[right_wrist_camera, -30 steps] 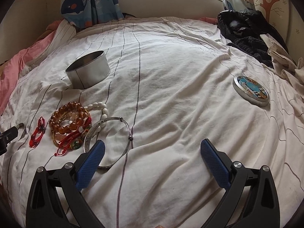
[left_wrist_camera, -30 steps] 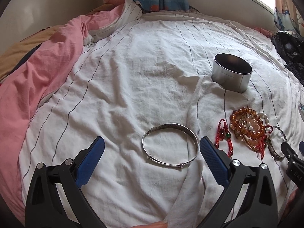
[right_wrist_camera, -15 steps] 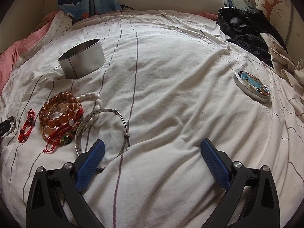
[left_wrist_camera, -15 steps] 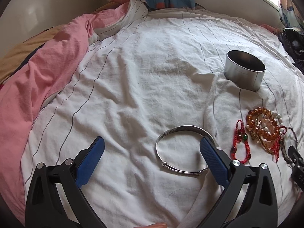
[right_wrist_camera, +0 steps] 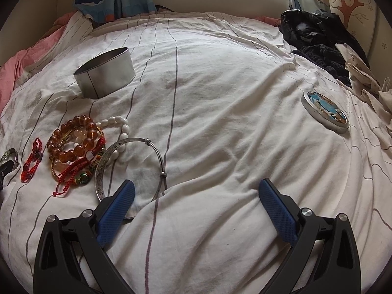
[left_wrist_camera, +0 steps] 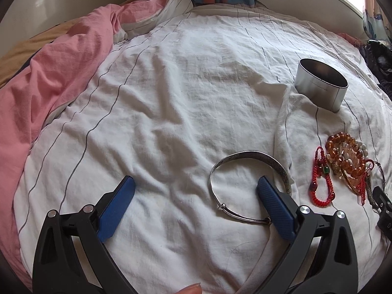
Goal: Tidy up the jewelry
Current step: 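Move both tools toward the bangles lying beside the silver tin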
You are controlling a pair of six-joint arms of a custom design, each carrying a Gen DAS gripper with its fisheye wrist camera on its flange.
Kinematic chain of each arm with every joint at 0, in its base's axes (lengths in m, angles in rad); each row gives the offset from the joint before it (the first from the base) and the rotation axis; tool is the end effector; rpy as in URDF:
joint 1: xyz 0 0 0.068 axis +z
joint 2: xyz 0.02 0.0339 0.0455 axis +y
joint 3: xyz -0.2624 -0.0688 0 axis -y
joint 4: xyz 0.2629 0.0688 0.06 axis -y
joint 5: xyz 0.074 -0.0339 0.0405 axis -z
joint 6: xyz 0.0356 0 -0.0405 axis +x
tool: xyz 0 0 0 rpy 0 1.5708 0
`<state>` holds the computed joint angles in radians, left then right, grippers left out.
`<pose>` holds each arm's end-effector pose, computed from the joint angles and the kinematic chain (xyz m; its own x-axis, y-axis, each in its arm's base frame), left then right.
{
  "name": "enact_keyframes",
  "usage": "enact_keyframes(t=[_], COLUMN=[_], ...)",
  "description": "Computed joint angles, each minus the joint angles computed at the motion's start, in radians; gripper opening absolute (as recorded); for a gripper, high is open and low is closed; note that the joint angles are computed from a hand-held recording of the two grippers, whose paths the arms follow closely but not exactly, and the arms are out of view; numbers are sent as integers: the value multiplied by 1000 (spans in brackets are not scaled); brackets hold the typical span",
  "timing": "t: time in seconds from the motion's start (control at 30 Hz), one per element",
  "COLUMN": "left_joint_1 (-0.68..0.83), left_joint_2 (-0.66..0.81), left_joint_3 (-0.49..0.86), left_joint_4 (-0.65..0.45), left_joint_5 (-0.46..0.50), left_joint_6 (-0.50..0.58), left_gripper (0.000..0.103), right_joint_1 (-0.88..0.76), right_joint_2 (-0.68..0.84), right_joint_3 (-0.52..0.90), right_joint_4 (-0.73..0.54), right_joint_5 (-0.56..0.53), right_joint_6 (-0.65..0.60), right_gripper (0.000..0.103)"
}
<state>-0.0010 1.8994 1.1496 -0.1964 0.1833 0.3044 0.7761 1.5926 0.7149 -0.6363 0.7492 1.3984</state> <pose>0.4017 -0.0069 0.1382 -0.7417 0.2954 -0.6022 0.3458 0.9377 0.0342 0.1922 0.1547 0.1120 -0.6004 0.4215 -0.6796 0.6187 0.7833 -0.0607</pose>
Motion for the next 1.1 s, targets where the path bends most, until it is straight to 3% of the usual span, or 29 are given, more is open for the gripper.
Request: enact_keyframes(t=[0.33, 0.9, 1.0, 1.1], left_joint_1=[36, 30, 56, 74], left_joint_2=[-3, -197, -193, -195], left_joint_3=[15, -111, -94, -87], left_joint_4=[-17, -50, -92, -108], left_joint_5=[67, 183, 217, 255], left_joint_6=[-16, 67, 85, 99], left_gripper=[97, 97, 97, 97], right_joint_1=[0, -7, -25, 101], right_joint_2=[1, 37, -61, -173], right_joint_3=[1, 35, -8, -67], right_joint_4=[1, -28, 5, 2], right_joint_5=[0, 1, -82, 20], right_joint_6=[0, 6, -92, -28], right_gripper=[97, 97, 97, 97])
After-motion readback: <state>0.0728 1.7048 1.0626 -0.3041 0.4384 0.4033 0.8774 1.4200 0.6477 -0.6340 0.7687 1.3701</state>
